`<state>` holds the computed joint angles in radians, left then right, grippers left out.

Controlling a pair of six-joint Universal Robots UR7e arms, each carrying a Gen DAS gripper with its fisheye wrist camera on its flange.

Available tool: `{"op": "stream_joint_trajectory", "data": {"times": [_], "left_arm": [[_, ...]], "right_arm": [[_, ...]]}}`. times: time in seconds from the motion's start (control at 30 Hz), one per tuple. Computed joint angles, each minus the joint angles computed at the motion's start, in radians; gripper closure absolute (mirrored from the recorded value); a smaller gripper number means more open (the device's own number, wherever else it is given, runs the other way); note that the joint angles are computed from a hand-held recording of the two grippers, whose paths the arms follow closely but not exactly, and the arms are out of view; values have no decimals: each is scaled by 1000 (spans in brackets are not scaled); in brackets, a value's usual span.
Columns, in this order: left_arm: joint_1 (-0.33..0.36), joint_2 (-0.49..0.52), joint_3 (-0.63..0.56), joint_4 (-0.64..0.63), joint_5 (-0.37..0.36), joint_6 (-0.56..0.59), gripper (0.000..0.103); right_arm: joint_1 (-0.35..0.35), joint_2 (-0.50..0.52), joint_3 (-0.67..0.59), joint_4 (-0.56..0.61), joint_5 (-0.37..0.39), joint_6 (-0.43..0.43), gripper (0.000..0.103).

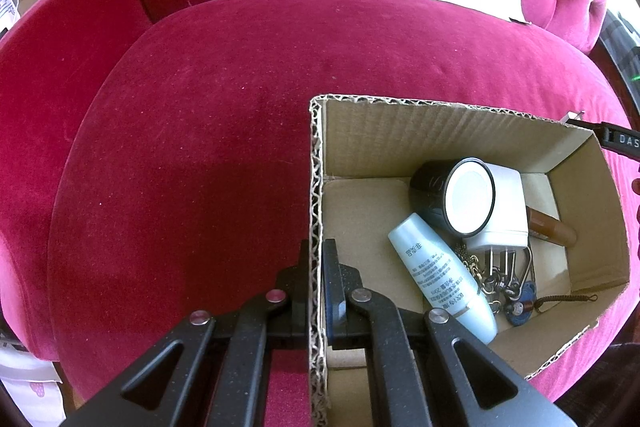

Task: Organize rigid objects
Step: 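Move the right gripper to the white plug adapter, then grasp the white plug adapter with the right gripper, then carry the white plug adapter over the box with the right gripper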

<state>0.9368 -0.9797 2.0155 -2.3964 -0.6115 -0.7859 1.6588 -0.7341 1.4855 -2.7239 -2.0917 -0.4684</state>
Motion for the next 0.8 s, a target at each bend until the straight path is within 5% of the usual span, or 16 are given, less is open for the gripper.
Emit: {"op": "stream_joint_trajectory", "data": {"times": [0.13, 0.23, 0.3, 0.8], "left_arm": [[13, 2, -44, 26, 2, 23, 99], [10, -10, -36, 33, 0, 20, 99], [9, -10, -36, 36, 0, 17, 99], [6, -13, -33, 40, 3, 8, 99]], "right_arm": [[-1, 8, -13, 23, 4, 4, 31], [3, 13, -16, 25, 4, -13, 50], [7, 14, -16, 27, 7, -21, 76], [15, -4, 8, 25, -15, -15, 76]]}}
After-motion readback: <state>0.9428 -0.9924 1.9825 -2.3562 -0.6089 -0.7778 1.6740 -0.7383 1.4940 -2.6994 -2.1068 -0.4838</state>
